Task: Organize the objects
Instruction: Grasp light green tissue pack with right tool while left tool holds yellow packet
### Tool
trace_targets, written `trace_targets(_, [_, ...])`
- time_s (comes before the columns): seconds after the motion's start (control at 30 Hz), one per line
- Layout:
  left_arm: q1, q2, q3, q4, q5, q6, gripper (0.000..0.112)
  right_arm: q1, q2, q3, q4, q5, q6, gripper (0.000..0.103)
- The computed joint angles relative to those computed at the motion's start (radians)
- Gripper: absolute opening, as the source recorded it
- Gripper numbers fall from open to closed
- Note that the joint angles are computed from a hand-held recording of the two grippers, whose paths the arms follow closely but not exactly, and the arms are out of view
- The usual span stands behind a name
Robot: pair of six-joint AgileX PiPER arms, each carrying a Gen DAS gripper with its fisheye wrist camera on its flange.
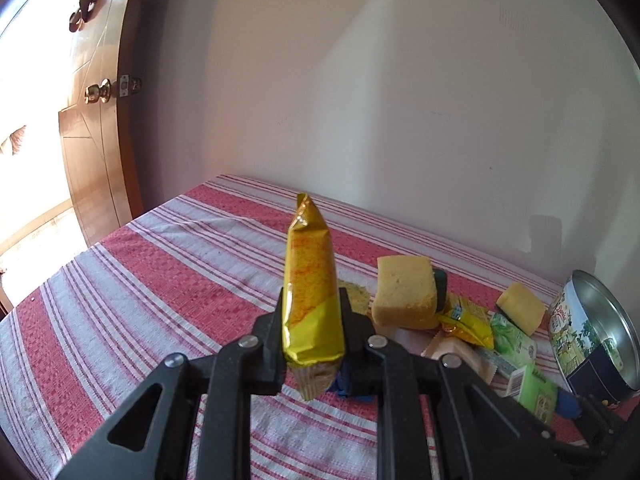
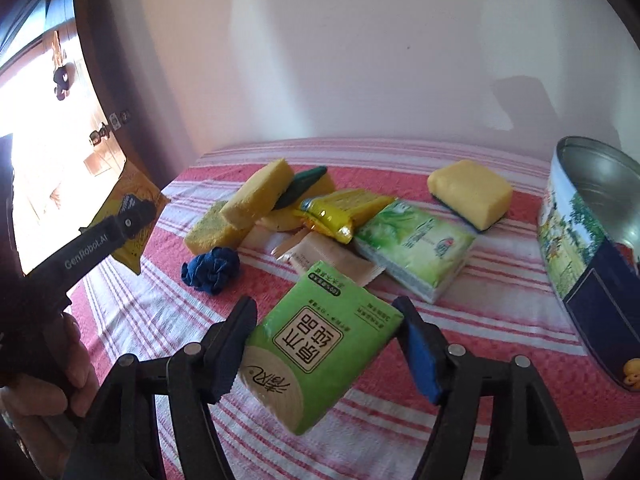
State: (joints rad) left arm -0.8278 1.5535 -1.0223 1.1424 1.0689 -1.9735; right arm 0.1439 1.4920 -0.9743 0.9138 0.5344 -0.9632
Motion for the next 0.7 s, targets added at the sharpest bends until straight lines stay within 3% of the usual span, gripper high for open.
trace_targets(0.2, [-0.006, 0.019, -0.015, -0.005, 0.014, 0.020, 0.018, 0.011, 0.033, -0.035, -0.036, -0.010, 0.060, 0.072])
trace_targets(0.37, [0.005, 0.026, -0.021, -0.024, 0.011, 0.030, 0.018, 0.010, 0.006, -0.003, -0.011, 0.001, -0.004, 0.072])
trace_targets(0.7, [0.002, 0.047, -0.037, -0.025, 0.007, 0.045, 0.018, 0.012, -0.043, 0.036, 0.025, -0.077, -0.059, 0.072])
